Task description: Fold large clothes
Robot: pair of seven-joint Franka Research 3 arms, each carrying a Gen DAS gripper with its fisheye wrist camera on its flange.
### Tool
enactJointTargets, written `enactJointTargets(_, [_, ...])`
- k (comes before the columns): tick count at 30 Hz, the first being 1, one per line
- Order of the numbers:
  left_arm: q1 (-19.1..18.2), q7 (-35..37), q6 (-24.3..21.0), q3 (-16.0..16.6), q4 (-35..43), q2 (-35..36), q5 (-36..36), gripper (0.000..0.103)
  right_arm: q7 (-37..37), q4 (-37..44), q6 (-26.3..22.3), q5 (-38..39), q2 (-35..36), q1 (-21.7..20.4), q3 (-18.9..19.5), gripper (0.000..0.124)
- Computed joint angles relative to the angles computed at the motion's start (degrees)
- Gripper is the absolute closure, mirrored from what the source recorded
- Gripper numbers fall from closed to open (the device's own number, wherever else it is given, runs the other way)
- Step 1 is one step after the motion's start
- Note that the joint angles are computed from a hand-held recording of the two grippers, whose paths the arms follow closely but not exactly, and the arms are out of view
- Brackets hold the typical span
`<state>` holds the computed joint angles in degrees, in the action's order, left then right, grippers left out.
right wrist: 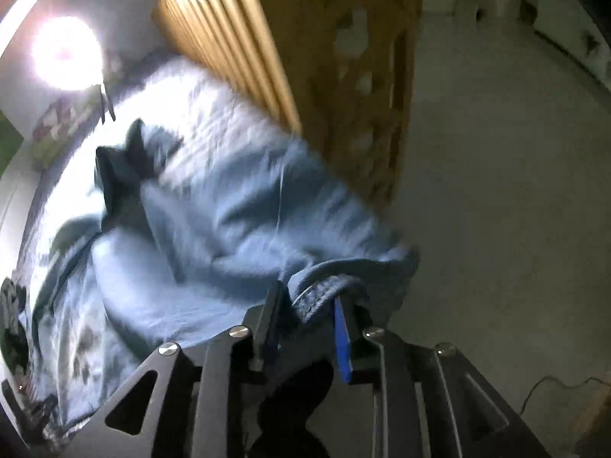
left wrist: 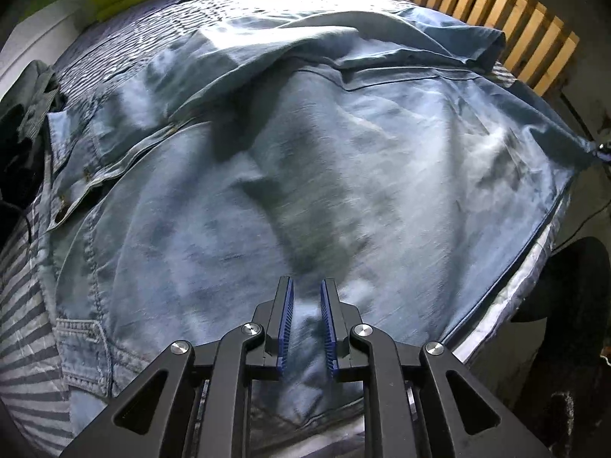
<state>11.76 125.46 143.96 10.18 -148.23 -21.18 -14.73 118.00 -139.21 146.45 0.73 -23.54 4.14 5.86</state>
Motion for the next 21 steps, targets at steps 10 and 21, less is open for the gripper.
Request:
enactJointTargets(10, [2.2,-4.8,-1.2,-0.3,0.3,-0.4,4.4,0.087,-14.2,3.0,-5.1,-3.9,-1.9,-1.2,-0.8,0.086])
enactJointTargets(21, [2.4,-8.2,-1.1,-1.4,3.1,3.4,4.0,0.087,-12.9,16.9,9.3,-0.9,25.0,1.6,-4.3,0.068])
